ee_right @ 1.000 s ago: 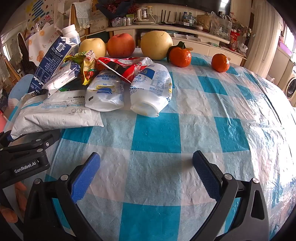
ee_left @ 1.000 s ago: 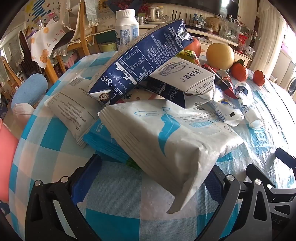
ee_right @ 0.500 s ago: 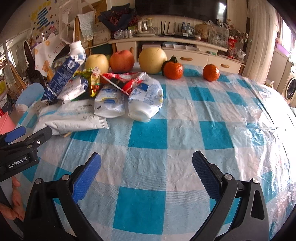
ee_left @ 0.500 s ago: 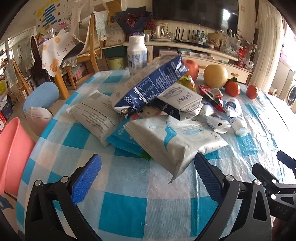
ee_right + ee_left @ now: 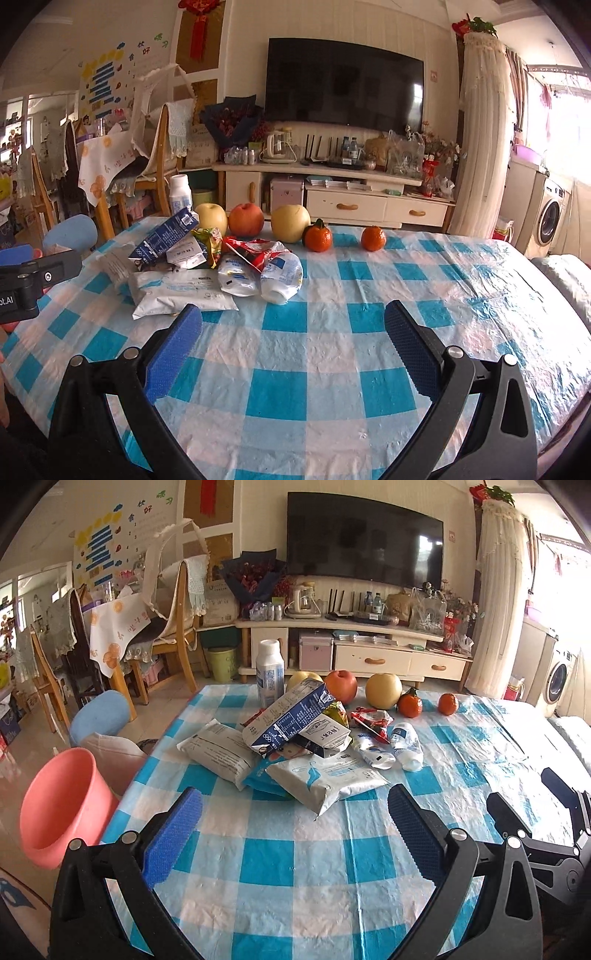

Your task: Collect trash

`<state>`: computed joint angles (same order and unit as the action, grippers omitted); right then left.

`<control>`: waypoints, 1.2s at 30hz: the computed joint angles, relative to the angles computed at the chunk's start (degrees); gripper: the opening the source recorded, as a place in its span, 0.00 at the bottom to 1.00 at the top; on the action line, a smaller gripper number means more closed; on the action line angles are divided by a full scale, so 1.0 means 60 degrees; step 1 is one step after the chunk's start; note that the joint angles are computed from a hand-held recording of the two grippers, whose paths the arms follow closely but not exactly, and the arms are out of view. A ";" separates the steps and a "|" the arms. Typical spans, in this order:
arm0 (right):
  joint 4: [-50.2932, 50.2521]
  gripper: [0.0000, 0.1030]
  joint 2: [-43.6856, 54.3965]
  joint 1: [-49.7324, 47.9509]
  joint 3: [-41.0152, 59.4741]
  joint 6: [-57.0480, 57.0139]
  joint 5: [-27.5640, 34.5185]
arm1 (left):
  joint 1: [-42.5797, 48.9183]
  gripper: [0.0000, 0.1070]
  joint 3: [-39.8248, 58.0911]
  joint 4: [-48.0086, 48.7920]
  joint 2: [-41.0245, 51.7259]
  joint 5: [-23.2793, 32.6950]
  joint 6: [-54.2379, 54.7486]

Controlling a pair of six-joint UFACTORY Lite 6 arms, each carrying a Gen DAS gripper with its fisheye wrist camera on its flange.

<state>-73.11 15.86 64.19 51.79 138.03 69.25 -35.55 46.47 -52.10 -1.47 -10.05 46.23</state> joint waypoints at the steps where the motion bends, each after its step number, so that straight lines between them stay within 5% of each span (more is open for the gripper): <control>1: 0.0075 0.97 0.0127 0.0258 0.0171 -0.0015 0.0310 | -0.0122 0.93 -0.0376 -0.0503 -0.0484 -0.0140 0.0549; 8: 0.0689 0.97 0.1062 0.1682 0.1408 -0.0126 0.1721 | -0.0451 0.93 -0.2363 -0.2435 -0.3027 -0.0690 0.2639; 19: 0.1470 0.97 0.2072 0.2875 0.2786 -0.0398 0.3253 | 0.0855 0.93 -0.3897 -0.0930 -0.5269 0.0566 0.1273; 22: 0.1588 0.97 0.2319 0.2998 0.3079 -0.0504 0.3490 | 0.1035 0.93 -0.4095 -0.0830 -0.5713 0.0825 0.1185; 29: 0.1519 0.97 0.2648 0.3334 0.3367 -0.0631 0.4005 | 0.1158 0.93 -0.4289 -0.3355 -0.6268 0.1016 0.3668; 36: 0.1581 0.97 0.2663 0.3385 0.3399 -0.0541 0.4128 | 0.1178 0.93 -0.4369 -0.3047 -0.6332 0.1003 0.3381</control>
